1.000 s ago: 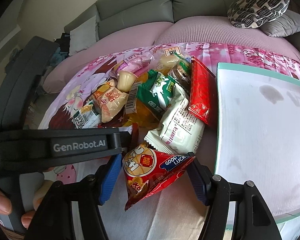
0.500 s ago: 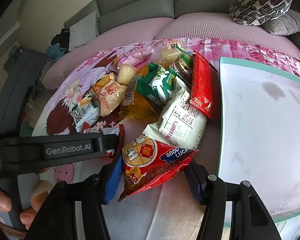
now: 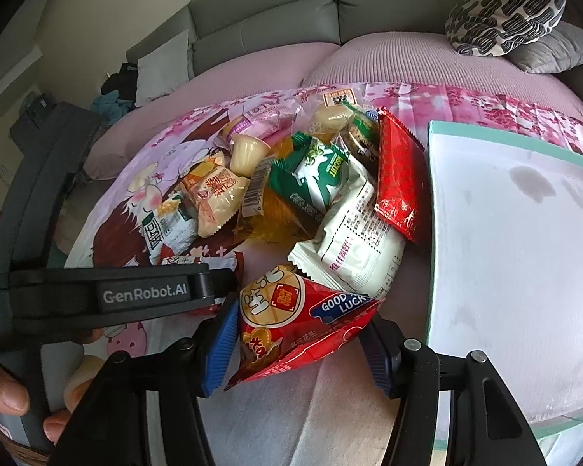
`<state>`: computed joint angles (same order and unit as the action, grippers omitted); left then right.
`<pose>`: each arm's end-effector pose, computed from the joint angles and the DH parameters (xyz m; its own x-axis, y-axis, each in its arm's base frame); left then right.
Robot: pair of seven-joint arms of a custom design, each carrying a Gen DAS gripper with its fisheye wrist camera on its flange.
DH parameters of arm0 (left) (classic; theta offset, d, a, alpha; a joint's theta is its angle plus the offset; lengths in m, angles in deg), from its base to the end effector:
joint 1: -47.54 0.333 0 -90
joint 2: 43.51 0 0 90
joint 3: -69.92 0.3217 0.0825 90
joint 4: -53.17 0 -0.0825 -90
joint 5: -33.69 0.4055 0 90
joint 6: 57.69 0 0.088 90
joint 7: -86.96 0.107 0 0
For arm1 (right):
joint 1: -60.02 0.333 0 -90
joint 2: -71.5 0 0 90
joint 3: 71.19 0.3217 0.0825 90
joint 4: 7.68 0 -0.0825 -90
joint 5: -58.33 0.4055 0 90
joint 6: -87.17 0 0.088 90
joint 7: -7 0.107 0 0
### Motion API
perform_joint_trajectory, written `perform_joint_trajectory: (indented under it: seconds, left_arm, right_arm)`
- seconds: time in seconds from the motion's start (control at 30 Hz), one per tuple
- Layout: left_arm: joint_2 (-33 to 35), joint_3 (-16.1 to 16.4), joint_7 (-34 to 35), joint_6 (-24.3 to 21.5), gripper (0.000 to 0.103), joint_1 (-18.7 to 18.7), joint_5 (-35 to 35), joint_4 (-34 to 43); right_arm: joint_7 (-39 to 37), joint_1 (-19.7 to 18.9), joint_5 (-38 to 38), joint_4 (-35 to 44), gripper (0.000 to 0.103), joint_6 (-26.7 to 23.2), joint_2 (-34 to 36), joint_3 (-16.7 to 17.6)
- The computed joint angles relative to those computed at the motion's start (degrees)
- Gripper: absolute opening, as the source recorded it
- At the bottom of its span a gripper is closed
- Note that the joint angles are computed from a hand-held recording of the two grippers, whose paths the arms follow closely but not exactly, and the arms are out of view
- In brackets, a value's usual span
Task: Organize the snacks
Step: 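Lift and carry both held snacks over the teal-rimmed tray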
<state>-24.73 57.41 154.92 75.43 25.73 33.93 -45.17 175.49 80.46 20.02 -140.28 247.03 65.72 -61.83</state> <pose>0.5809 -0.3791 0.4258 -0.2112 -0.9631 0.1670 -0.9568 0.1688 -0.2367 0.4627 0.2991 0.4336 -0.1831 -0.9470 -0.2639 -0.7603 0.3066 -0.5727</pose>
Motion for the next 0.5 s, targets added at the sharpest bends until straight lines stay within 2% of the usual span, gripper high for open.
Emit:
perform_joint_trajectory:
  seconds: [0.2, 0.5]
  left_arm:
    - [-2.2, 0.3, -1.4, 0.1, 0.059, 0.1, 0.9, -1.5]
    - [-7.4, -0.3, -0.1, 4.6, 0.059, 1.9, -0.5, -5.9]
  right_arm:
    - [0.1, 0.0, -0.4, -0.2, 0.058, 0.4, -0.3, 0.0]
    - [3.9, -1.1, -5.1, -1.1, 0.057, 2.4, -2.7, 1.4]
